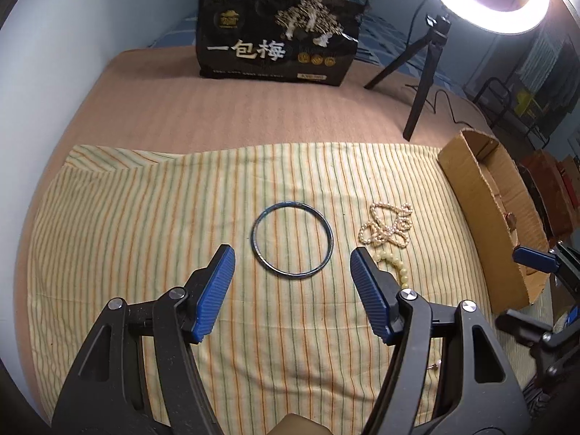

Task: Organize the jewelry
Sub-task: 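Move the left tool to the blue bangle while the right tool moves to the cream bead bracelet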

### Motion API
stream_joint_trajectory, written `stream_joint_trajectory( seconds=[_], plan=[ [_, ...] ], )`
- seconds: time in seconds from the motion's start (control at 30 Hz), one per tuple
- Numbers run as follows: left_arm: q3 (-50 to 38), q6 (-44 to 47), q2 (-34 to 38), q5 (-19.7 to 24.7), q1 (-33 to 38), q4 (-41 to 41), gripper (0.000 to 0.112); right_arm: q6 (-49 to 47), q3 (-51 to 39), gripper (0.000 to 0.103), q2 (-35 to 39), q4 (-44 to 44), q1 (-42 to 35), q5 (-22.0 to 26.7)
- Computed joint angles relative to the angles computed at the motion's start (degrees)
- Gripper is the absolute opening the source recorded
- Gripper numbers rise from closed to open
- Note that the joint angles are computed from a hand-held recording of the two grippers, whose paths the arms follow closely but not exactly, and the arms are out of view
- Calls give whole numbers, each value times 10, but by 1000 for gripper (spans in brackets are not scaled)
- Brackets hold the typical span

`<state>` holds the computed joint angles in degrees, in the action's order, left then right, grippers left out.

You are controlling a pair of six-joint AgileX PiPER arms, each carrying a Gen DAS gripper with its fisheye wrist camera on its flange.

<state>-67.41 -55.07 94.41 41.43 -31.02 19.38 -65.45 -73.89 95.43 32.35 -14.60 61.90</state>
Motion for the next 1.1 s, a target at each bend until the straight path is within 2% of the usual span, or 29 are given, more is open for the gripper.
stream_joint_trajectory(
  seconds=[0.57,0.8,0.93,1.1],
  plan=[
    [-43,51,85,-17,18,-38,68,57,25,78,48,-42,67,-63],
    [-63,46,109,-8,14,-29,68,62,30,72,60,-49,82,-83],
    [-79,35,124,10,8,-7,68,70,26,65,68,-56,90,-85],
    [-92,21,135,25,9,11,76,80,21,62,75,-62,99,-90]
  ],
)
